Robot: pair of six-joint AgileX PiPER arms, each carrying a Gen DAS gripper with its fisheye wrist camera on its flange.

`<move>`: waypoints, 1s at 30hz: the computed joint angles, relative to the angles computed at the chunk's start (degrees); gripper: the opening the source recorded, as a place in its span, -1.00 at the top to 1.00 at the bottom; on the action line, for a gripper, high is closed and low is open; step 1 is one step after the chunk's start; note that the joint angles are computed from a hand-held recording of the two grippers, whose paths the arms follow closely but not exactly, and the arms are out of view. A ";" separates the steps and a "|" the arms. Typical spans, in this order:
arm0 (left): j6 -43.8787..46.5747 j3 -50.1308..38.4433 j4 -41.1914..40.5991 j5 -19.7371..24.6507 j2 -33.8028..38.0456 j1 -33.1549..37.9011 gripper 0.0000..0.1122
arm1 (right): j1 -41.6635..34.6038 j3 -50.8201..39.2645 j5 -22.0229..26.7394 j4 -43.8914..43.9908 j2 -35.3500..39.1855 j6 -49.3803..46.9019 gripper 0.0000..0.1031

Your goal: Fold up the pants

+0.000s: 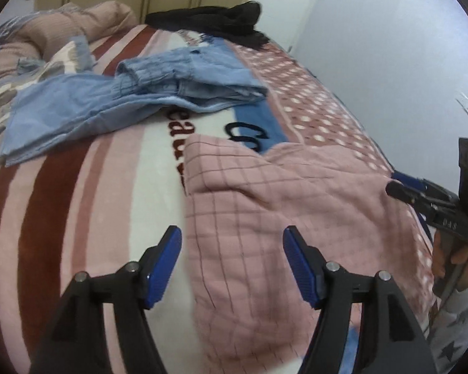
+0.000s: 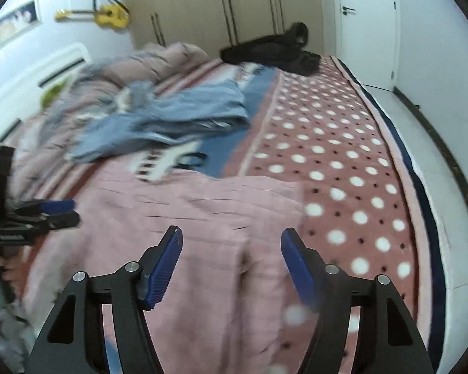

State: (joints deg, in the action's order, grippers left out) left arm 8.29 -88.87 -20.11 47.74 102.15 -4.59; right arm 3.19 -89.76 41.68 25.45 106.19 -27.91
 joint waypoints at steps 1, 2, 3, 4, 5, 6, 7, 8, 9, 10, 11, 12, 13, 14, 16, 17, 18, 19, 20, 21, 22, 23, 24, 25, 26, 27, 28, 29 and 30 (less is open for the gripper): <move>-0.66 -1.64 -0.05 0.50 1.88 -0.03 -0.13 | -0.10 -2.09 1.49 0.34 2.24 -0.12 -0.21; -0.57 -1.41 -0.21 0.43 2.25 0.32 -0.13 | -0.36 -3.62 3.13 1.39 3.91 -0.56 -0.16; -1.38 -1.57 0.47 0.16 2.72 0.26 -0.13 | -0.95 -4.15 4.35 3.19 4.74 -1.80 0.17; -2.10 -1.40 1.18 -0.39 2.87 -0.05 -0.13 | -1.26 -3.95 4.84 5.91 5.16 -3.56 0.56; -2.04 -1.09 1.24 -0.55 2.61 -0.12 -0.13 | -1.37 -3.10 3.65 6.33 4.86 -4.20 0.65; -1.93 -0.99 1.42 -0.79 2.67 -0.18 -0.13 | -0.91 -2.20 1.70 5.32 4.27 -3.66 0.82; -2.21 -0.71 2.10 -1.08 2.52 -0.39 -0.13 | -0.85 -2.06 0.77 5.22 4.20 -3.70 0.88; -2.40 -0.70 2.54 -1.27 2.55 -0.53 -0.13 | -1.12 -2.15 0.50 6.02 4.14 -4.15 0.89; -2.36 -0.70 2.72 -1.45 2.68 -0.57 -0.13 | -1.26 -2.19 -0.33 6.05 3.92 -3.91 0.89; -2.18 -0.69 2.64 -1.60 2.78 -0.51 -0.13 | -1.28 -2.34 -1.42 5.35 3.76 -2.97 0.89; -2.14 -0.63 2.55 -1.74 2.88 -0.47 -0.13 | -1.46 -3.26 -1.68 5.25 4.17 -2.20 0.89; -2.25 -1.04 2.50 -1.73 3.38 -0.51 -0.14 | -1.73 -4.08 -1.68 5.21 4.46 -1.32 0.89; -2.33 -0.89 2.56 -1.92 3.58 -0.56 -0.16 | -2.12 -5.00 -1.96 5.16 5.03 -0.37 0.90; -2.76 -0.71 3.10 -2.16 3.72 -0.77 -0.17 | -2.26 -5.59 -2.33 4.34 5.37 0.63 0.91; -3.50 0.11 3.90 -2.57 3.85 -1.05 -0.23 | -1.85 -8.23 -2.94 -1.03 7.55 5.19 0.90; -3.25 0.36 3.49 -2.39 3.88 -0.93 -0.23 | -2.22 -10.90 -0.11 -1.45 9.55 6.36 0.90; -2.40 0.60 2.34 -1.97 3.76 -0.51 -0.23 | -2.58 -12.12 1.99 -1.28 10.71 6.74 0.88; -1.91 0.69 1.63 -1.65 3.47 -0.20 -0.23 | -2.70 -12.67 3.38 -1.59 11.38 7.18 0.81; -1.49 0.75 1.10 -1.43 3.06 0.10 -0.23 | -2.72 -11.59 2.94 -1.43 10.68 6.80 0.77; -1.02 0.78 0.50 -1.30 2.56 0.49 -0.24 | -2.82 -10.12 2.06 -1.15 9.57 6.53 0.72; -0.30 0.88 -0.52 -1.27 1.96 1.06 -0.32 | -3.17 -8.73 1.71 -0.16 7.97 6.16 0.58; 0.70 1.06 -2.01 -1.22 1.41 1.76 -0.39 | -3.73 -7.79 1.92 1.97 6.74 4.83 0.47; 1.80 1.11 -3.49 -0.87 1.23 2.35 -0.54 | -4.18 -6.56 1.92 4.15 5.35 3.16 0.20; 3.51 0.73 -5.54 0.59 1.61 3.05 -0.62 | -4.42 -5.19 1.81 5.91 3.89 1.37 0.05; 4.41 0.28 -6.52 2.06 2.19 3.40 -0.62 | -4.15 -3.96 1.82 6.48 2.54 0.03 -0.21; 4.16 0.17 -6.28 2.86 2.71 3.36 -0.62 | -3.27 -2.73 1.83 5.09 1.52 -0.09 -0.36; 2.93 0.50 -4.84 2.77 3.00 2.85 -0.62 | -2.40 -1.59 1.57 2.78 0.91 0.92 -0.36; 2.00 1.18 -3.55 2.42 3.22 2.29 -0.62 | -1.30 -0.11 0.81 -0.73 0.50 3.11 -0.36; 1.91 1.92 -3.40 2.07 3.39 1.97 -0.62 | -0.36 1.70 -0.33 -4.11 0.29 5.30 -0.36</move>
State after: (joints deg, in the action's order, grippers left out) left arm 10.20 -86.94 -23.50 49.81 105.54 -2.61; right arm 2.83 -88.06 41.36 21.34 106.48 -22.62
